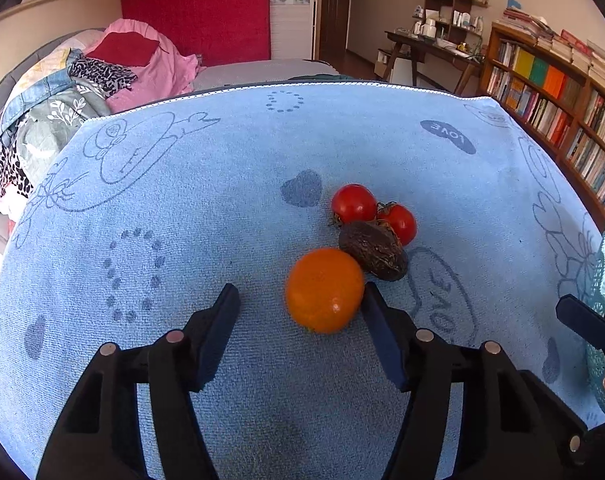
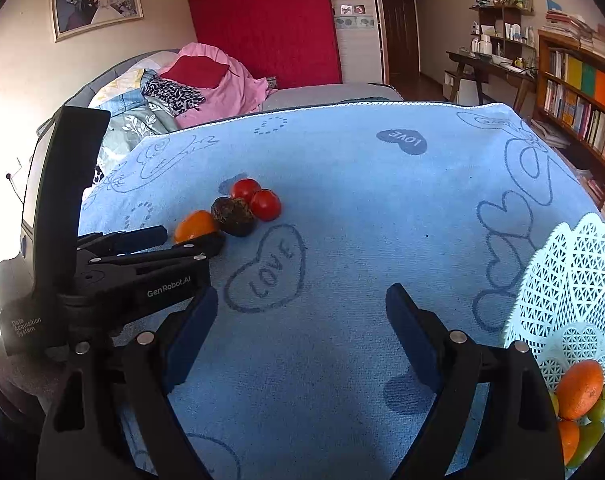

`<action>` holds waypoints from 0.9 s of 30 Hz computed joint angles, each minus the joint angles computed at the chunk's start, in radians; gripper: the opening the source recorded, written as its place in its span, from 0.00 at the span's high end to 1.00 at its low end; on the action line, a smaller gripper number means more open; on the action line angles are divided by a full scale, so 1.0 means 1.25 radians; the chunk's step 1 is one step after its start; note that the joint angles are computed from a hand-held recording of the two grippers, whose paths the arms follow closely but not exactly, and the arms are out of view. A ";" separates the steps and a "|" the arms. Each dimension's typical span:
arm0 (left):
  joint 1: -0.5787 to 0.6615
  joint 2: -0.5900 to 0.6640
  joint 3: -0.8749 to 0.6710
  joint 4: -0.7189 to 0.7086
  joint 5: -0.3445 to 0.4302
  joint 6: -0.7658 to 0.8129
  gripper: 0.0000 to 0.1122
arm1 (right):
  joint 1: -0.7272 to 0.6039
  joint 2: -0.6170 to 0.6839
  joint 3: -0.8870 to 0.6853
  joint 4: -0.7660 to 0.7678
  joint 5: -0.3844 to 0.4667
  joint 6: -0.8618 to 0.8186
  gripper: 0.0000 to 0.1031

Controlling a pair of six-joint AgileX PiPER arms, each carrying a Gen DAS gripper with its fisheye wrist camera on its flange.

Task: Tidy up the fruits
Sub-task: 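Close the left tool on the last orange and lift it, then grasp the dark brown round fruit with the right tool while the left tool holds the orange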

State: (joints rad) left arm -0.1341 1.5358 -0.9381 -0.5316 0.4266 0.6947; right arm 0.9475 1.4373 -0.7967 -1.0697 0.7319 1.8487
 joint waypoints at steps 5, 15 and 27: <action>0.013 -0.018 0.020 -0.078 0.007 0.092 0.66 | -0.008 0.020 -0.025 0.009 -0.002 -0.031 0.15; 0.039 -0.058 0.058 0.094 -0.091 -0.121 0.67 | -0.061 0.078 -0.082 0.032 -0.069 -0.114 0.15; 0.146 -0.045 0.033 0.100 -0.071 -0.172 0.66 | -0.159 0.226 -0.236 0.191 -0.189 -0.368 0.39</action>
